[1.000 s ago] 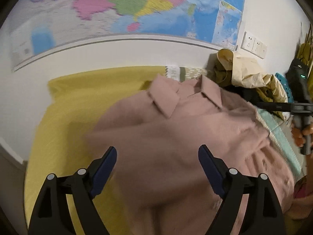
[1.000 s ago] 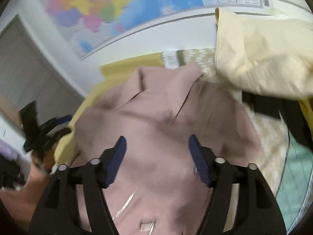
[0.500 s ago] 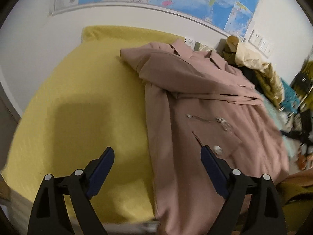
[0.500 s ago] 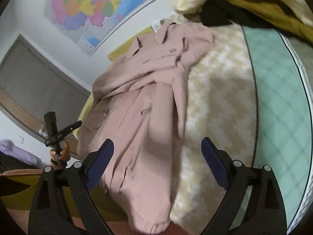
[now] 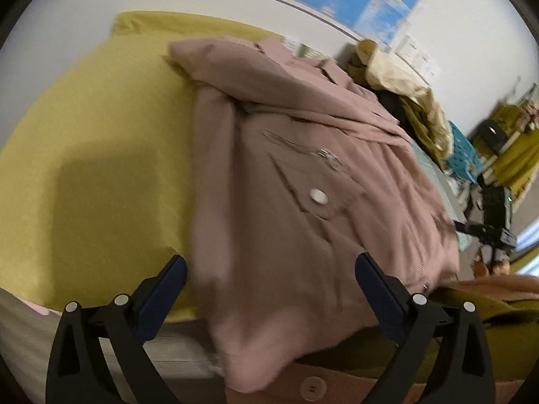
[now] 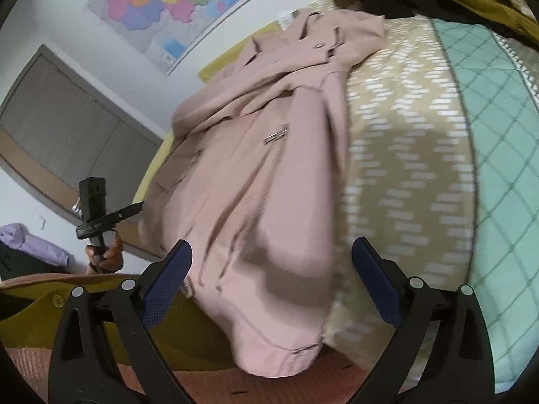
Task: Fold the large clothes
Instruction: 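Grasp the jacket hem with the right gripper and lift it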
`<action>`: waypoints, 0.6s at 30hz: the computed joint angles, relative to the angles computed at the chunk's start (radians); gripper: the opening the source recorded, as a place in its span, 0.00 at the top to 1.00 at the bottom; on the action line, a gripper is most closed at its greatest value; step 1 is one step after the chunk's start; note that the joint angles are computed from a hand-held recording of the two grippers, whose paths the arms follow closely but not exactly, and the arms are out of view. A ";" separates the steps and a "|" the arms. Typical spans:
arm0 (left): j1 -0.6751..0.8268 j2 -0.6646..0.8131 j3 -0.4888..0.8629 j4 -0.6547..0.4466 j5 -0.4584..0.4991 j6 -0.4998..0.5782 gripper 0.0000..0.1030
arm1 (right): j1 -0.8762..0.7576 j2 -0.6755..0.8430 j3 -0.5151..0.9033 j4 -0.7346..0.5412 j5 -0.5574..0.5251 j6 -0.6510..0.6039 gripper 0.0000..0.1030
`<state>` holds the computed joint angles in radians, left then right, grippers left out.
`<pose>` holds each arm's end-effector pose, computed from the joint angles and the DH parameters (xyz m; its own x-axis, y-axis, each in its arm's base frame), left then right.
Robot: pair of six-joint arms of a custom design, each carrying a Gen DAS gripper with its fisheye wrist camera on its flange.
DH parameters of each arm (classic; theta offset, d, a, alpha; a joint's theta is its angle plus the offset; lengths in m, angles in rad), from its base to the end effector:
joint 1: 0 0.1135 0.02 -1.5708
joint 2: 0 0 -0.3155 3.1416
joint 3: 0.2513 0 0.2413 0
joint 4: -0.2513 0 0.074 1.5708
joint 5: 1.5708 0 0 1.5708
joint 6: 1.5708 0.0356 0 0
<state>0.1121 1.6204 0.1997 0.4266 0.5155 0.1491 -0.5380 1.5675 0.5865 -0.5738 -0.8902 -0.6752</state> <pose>0.1879 0.0035 0.1185 -0.7985 0.0402 -0.6006 0.2917 0.8987 -0.3277 0.1862 -0.0789 0.1717 -0.8651 0.0582 -0.4982 -0.2933 0.7470 0.5966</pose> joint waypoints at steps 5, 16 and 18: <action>-0.136 -0.008 -0.022 0.041 -0.073 -0.064 0.07 | 0.083 -0.051 -0.061 0.064 0.014 0.036 0.08; -0.133 -0.074 0.071 -0.090 -0.236 -0.212 0.90 | 0.081 0.062 0.002 0.007 -0.105 0.052 0.92; -0.091 -0.065 0.085 -0.104 -0.189 -0.216 0.90 | 0.050 0.060 0.031 -0.062 -0.167 0.003 0.92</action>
